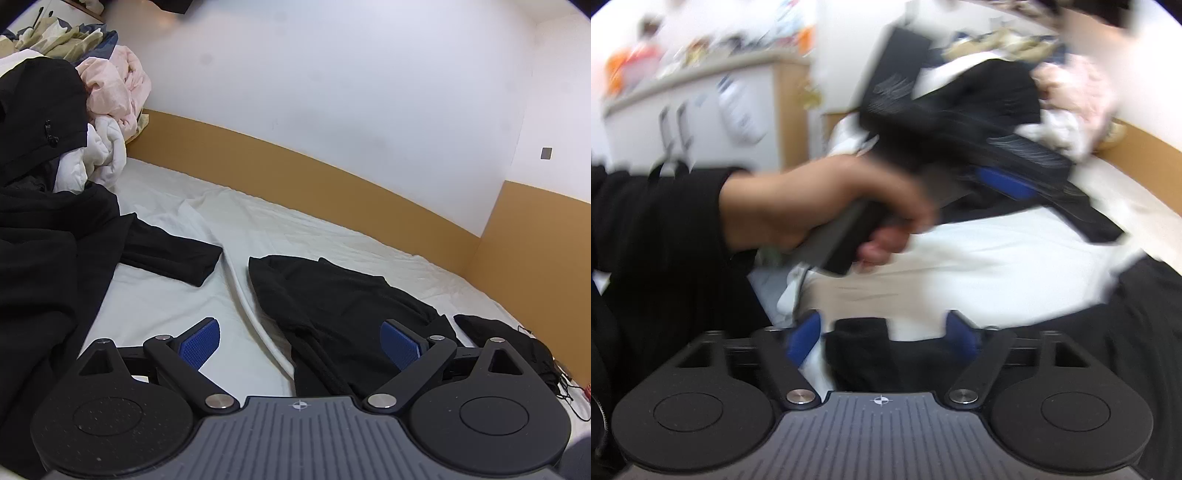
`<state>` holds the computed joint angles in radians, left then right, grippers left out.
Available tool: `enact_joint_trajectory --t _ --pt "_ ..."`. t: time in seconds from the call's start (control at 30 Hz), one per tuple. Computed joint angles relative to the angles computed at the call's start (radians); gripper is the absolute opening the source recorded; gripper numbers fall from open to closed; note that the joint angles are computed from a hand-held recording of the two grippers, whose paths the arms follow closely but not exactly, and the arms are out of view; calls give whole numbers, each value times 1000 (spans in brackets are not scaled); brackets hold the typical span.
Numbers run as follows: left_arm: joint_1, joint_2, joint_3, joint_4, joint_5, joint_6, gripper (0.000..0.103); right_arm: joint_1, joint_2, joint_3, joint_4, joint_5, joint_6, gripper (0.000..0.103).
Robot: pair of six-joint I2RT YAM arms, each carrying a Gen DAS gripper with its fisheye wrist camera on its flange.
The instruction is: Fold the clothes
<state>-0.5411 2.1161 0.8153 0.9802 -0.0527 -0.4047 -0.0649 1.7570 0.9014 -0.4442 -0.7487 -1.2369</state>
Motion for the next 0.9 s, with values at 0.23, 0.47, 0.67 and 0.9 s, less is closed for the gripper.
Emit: enact_joint_trajectory --t 0.23,0.47,0.67,0.9 --pt "8 -47 -42 17 52 18 97 -98 69 134 -406 123 -132 52" --pt "-41 -48 -64 -51 -5 182 98 -179 33 152 157 -62 496 62" --pt "-115 69 23 -129 -45 309 97 -6 234 339 457 256 713 57" --pt "-150 176 174 -283 -24 348 96 181 638 743 417 610 670 57"
